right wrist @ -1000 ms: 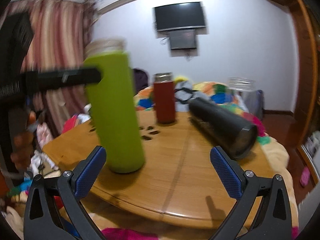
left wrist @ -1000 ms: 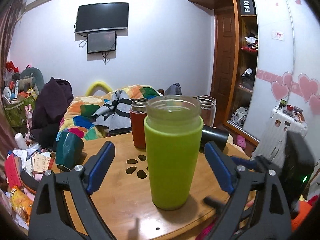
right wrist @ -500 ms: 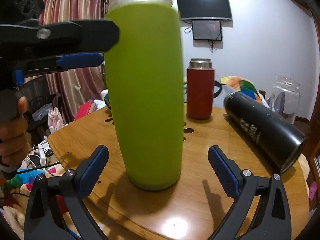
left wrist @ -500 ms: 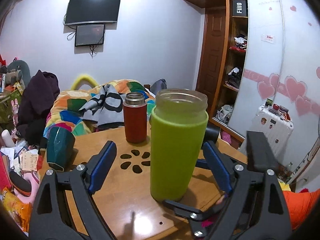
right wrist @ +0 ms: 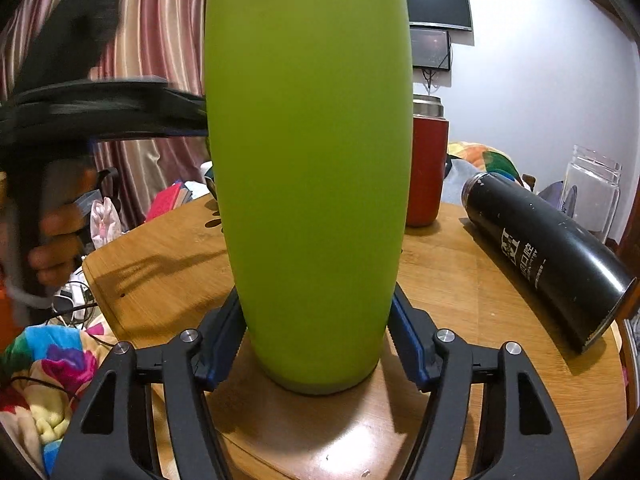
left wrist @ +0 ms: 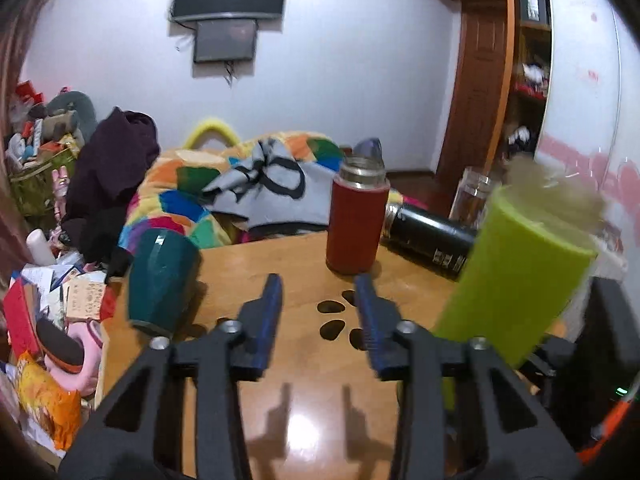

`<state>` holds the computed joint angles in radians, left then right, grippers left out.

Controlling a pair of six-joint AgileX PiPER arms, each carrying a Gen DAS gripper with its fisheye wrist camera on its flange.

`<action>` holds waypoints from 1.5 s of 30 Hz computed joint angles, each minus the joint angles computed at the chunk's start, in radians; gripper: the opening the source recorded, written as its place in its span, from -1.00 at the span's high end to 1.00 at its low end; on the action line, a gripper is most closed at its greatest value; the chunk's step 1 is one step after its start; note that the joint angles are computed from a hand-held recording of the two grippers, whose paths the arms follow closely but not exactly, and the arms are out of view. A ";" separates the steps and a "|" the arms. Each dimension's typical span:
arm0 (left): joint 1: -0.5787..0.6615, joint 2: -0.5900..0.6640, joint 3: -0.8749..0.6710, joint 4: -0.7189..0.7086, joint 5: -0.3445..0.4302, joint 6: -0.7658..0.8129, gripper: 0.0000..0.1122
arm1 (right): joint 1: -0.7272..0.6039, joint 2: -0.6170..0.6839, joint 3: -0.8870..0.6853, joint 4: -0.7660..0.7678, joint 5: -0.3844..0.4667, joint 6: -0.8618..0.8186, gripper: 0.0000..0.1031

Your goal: Flip cup upside down

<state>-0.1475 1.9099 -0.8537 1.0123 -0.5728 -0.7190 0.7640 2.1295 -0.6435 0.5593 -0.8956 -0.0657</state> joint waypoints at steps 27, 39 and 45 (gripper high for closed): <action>-0.028 0.077 -0.053 0.016 -0.134 0.053 1.00 | -0.096 -0.189 0.076 -0.013 0.215 -0.197 -0.21; -0.045 0.137 -0.168 0.232 0.034 -0.200 1.00 | -0.073 -0.187 0.106 0.018 0.150 -0.206 -0.22; -0.110 0.138 -0.150 0.153 0.175 -0.090 1.00 | -0.044 -0.193 0.116 0.051 0.138 -0.250 -0.22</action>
